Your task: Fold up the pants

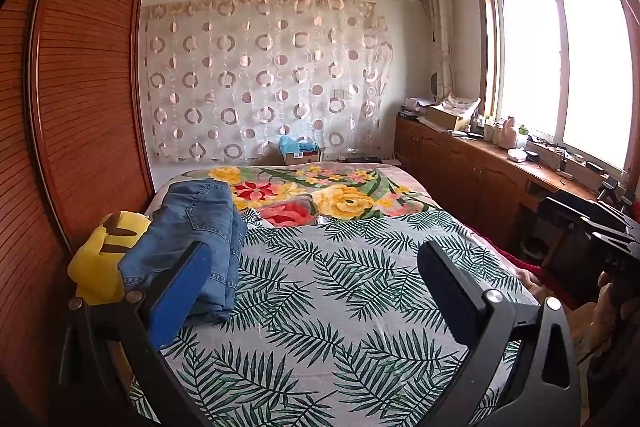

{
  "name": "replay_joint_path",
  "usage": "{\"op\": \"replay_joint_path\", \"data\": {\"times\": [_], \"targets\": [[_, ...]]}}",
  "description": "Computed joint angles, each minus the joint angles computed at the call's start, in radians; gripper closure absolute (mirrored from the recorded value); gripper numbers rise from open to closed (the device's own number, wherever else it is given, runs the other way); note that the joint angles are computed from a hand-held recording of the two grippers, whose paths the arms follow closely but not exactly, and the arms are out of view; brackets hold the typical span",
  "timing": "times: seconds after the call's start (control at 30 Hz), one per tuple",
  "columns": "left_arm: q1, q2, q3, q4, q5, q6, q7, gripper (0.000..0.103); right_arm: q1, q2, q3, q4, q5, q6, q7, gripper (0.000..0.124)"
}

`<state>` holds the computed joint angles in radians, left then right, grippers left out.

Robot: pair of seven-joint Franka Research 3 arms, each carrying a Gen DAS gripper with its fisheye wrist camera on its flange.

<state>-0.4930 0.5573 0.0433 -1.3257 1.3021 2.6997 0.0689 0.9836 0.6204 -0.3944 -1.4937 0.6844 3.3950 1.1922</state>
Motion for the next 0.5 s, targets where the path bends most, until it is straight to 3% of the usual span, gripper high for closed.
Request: {"op": "replay_joint_path", "data": {"times": [0.5], "targets": [[-0.006,0.001,0.001,0.013,-0.005,-0.014,0.004,0.000,-0.058,-0.024,0.091,-0.016,0.030,0.034,-0.072,0.060]]}}
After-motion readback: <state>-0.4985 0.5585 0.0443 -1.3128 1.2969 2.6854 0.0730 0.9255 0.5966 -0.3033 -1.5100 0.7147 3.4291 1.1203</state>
